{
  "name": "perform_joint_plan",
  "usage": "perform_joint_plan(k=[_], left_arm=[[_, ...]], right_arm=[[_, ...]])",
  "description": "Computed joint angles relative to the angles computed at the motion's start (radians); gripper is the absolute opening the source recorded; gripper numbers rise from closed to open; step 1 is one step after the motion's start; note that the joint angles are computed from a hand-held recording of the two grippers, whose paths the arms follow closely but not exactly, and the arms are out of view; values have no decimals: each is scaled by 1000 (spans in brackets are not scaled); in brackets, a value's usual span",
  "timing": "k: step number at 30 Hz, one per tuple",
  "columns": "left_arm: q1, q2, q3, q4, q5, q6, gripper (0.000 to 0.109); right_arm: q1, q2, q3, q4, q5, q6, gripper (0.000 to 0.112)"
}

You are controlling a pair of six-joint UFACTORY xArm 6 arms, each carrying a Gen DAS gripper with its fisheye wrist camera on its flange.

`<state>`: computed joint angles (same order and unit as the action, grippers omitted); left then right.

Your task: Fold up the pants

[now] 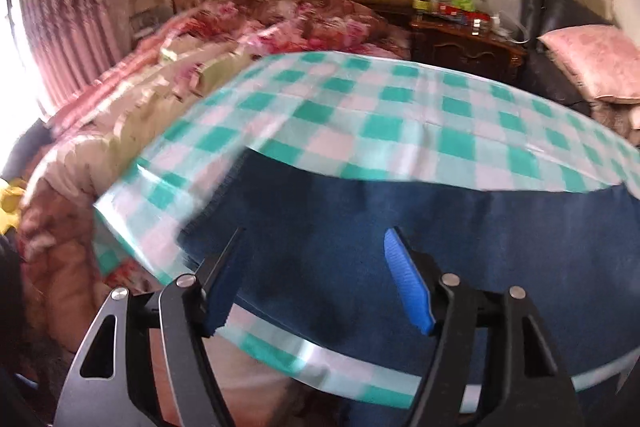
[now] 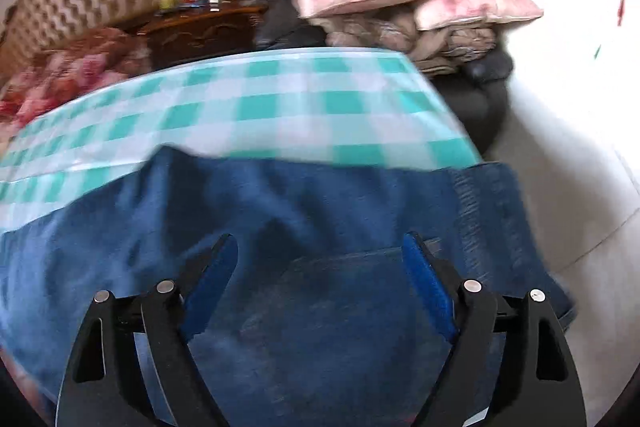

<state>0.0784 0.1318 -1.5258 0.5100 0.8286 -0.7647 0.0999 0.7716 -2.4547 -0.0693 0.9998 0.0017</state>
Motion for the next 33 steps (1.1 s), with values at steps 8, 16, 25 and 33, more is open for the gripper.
perform_joint_plan(k=[8, 16, 25, 33], left_arm=[[-62, 16, 40, -69, -16, -9, 74], [-105, 49, -18, -53, 23, -18, 78], [-133, 83, -72, -38, 44, 1, 81], [-140, 93, -90, -37, 61, 4, 81]], right_arm=[[66, -170, 301, 60, -69, -24, 81], [100, -258, 433, 52, -113, -51, 82], [111, -300, 511, 81, -127, -74, 82], [124, -292, 502, 61, -143, -64, 82]])
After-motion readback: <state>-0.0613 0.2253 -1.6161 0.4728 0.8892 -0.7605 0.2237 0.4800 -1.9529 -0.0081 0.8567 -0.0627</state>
